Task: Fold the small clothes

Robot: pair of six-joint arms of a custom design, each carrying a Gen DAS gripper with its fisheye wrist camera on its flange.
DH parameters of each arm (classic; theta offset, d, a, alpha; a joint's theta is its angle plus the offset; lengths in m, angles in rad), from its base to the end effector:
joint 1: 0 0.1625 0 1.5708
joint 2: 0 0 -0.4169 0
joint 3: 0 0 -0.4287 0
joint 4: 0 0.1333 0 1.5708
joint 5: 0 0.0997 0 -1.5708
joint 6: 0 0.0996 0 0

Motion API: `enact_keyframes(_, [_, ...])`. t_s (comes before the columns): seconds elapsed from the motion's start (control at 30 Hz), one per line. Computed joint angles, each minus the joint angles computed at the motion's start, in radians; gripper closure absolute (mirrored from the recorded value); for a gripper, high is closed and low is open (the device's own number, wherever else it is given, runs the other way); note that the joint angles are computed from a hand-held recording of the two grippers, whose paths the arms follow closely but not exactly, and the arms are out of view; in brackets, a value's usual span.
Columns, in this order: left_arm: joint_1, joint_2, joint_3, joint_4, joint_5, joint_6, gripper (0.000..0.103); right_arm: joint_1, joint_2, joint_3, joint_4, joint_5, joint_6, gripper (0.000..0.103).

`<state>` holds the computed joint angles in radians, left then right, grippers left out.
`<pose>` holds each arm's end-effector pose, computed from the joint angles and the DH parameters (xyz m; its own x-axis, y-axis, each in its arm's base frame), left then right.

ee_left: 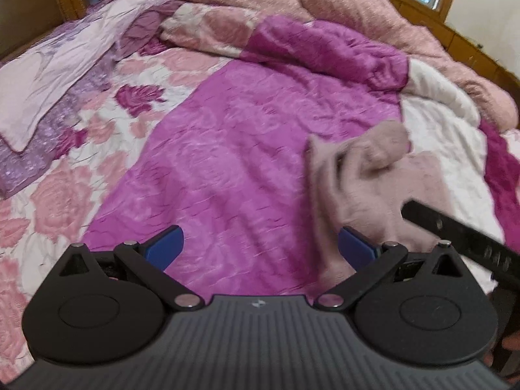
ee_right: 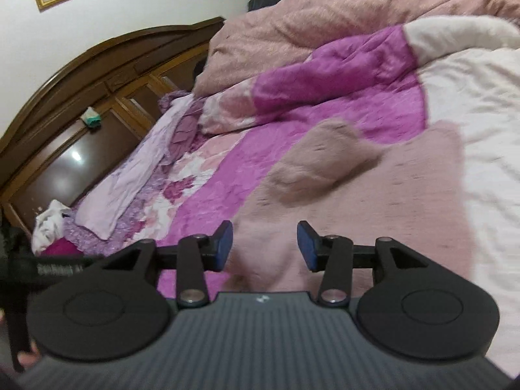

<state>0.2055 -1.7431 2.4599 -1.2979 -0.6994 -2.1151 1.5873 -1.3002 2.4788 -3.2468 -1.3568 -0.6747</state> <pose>-0.2048 -0.2567 0.1730 -0.7160 -0.4897 -0.4976 0.1450 0.5928 -0.7922 0.1612 -0.4068 0.1301 -0.7526 -0.6406 0.1523 -0.6206 0.6128 -0.4892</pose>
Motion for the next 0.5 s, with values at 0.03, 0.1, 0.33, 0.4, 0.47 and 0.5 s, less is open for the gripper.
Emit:
enact_keyframes(0.03, [0.004,0.008,-0.002,-0.02,0.013,0.012,0.0,-0.005,-0.011,0.007,-0.011,-0.012,-0.019,0.055])
enact_keyframes(0.1, [0.014,0.026,-0.002,-0.076,0.048,0.048,0.0,-0.012,-0.023,0.026,-0.074,-0.056,-0.072,0.055])
enact_keyframes(0.33, [0.114,0.099,0.03,-0.444,0.137,0.311,0.028,-0.091,-0.04,0.072,-0.232,-0.123,-0.099,0.043])
enact_keyframes(0.4, [0.154,0.136,0.022,-0.518,0.13,0.362,0.029,-0.109,-0.043,0.066,-0.217,-0.129,-0.073,0.043])
enact_keyframes(0.47, [0.188,0.166,0.017,-0.576,0.126,0.386,0.029,-0.126,-0.043,0.061,-0.207,-0.134,-0.05,0.043])
enact_keyframes(0.5, [0.202,0.176,0.022,-0.623,0.123,0.407,0.029,-0.134,-0.04,0.057,-0.202,-0.137,-0.037,0.043])
